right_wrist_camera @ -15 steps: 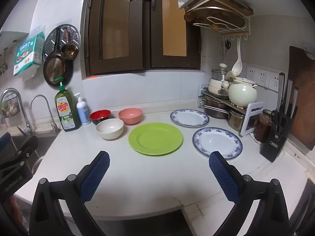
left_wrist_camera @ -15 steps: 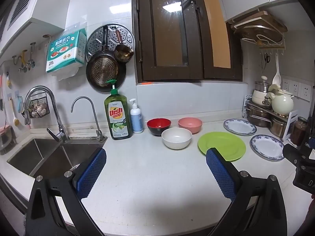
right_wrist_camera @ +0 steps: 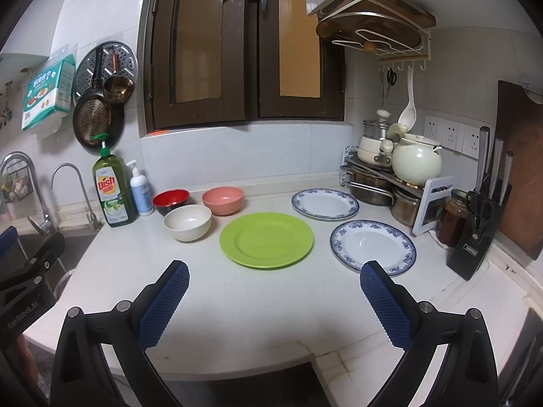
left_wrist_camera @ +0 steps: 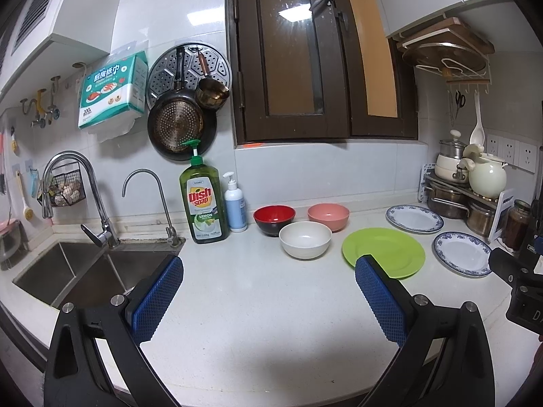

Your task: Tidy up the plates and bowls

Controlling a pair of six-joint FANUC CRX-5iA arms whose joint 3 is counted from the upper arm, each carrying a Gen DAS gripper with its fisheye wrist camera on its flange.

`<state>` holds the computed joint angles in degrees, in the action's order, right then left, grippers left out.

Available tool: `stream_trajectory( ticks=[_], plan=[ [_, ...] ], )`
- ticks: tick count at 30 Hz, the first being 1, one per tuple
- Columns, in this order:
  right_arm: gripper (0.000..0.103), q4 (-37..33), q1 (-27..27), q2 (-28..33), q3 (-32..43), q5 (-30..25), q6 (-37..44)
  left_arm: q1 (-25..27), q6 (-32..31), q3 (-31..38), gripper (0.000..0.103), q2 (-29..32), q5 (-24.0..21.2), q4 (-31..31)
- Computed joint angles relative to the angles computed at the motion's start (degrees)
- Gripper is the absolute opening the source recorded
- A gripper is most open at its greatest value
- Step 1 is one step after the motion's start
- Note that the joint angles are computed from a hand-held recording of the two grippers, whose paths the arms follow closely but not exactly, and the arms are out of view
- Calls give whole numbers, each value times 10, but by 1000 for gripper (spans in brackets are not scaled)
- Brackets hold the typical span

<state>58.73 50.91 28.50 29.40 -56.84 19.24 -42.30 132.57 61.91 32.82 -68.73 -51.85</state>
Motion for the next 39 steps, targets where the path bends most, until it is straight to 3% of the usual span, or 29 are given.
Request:
stream_trajectory(
  ticks=[22, 32, 39],
  plan=[
    [102, -17, -4, 15, 22, -7, 8, 22, -17, -8, 103, -1, 15, 29],
    [102, -71, 7, 65, 114, -60, 63, 45, -30, -44, 103, -13, 37, 67],
    [102, -72, -3, 75, 116, -34, 45, 59, -54, 15, 103, 29, 26, 100]
  ],
)
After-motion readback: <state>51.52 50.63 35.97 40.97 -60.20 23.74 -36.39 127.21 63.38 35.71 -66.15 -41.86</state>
